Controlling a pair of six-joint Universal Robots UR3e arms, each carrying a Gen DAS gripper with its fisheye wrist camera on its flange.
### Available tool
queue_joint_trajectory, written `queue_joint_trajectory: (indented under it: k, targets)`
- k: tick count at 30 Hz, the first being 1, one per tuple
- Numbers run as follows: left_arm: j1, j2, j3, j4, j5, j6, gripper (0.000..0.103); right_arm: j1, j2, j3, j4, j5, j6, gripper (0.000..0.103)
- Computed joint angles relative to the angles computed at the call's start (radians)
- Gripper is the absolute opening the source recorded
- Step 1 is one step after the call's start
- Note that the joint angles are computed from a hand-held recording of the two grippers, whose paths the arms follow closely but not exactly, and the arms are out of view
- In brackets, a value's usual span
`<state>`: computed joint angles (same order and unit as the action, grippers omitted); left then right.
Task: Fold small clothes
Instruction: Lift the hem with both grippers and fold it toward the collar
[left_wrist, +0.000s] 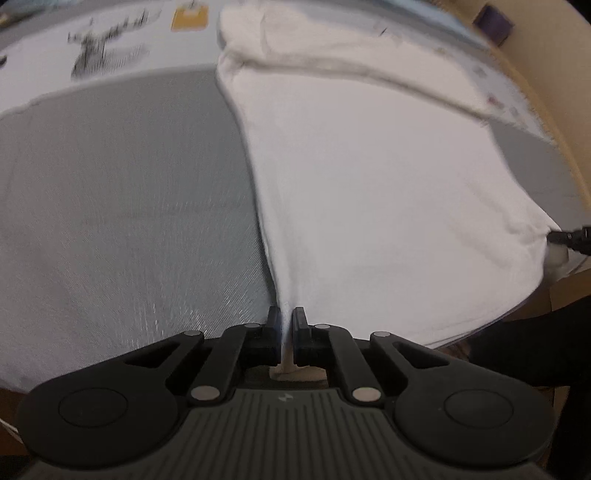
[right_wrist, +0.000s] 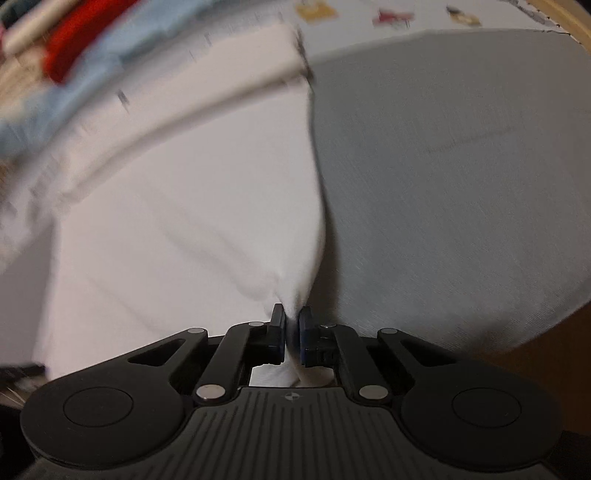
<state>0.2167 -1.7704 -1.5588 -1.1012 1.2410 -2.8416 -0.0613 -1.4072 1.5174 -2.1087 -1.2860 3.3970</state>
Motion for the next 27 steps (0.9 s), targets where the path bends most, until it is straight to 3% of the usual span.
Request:
queue_joint_trajectory:
  k: [6,10,13,17,18,19,20,22,25,27]
  targets:
    - [0.089,0.189,-0.043,-0.049,-0.141,0.054,0.005,-0.083,-0.177,0.035,-0.053,0.146,-0.014,0.006]
    - [0.212,0.349,-0.044,-0.211,-0.258,0.160,0.005,-0.229,-0.325,0.088,0.007,0.299,-0.095,0.005]
    - [0.331,0.478,0.015,-0.468,-0.336,0.319,0.005,-0.352,-0.451,0.111,0.173,0.407,-0.213,0.005]
    - [0.617,0.590,0.237,-1.077,-0.520,0.731,0.005,-0.550,-0.646,0.110,0.505,0.592,-0.425,0.005]
    - [0.658,0.587,0.287,-1.167,-0.541,0.788,0.005,-0.597,-0.676,0.107,0.572,0.626,-0.462,0.005]
    - [0.671,0.581,0.306,-1.181,-0.556,0.791,0.005,-0.615,-0.685,0.106,0.588,0.643,-0.457,0.005]
    - [0.654,0.571,0.291,-1.123,-0.565,0.747,0.005,-0.634,-0.690,0.110,0.596,0.658,-0.448,0.005]
    - [0.542,0.520,0.192,-0.807,-0.538,0.522,0.005,-0.591,-0.649,0.144,0.441,0.642,-0.353,0.005]
    - [0.340,0.320,0.130,-0.311,-0.391,0.186,0.005,-0.435,-0.470,0.149,0.118,0.528,-0.158,0.005]
    - [0.236,0.146,0.206,-0.162,-0.294,0.071,0.005,-0.325,-0.301,0.075,-0.008,0.412,-0.066,0.005]
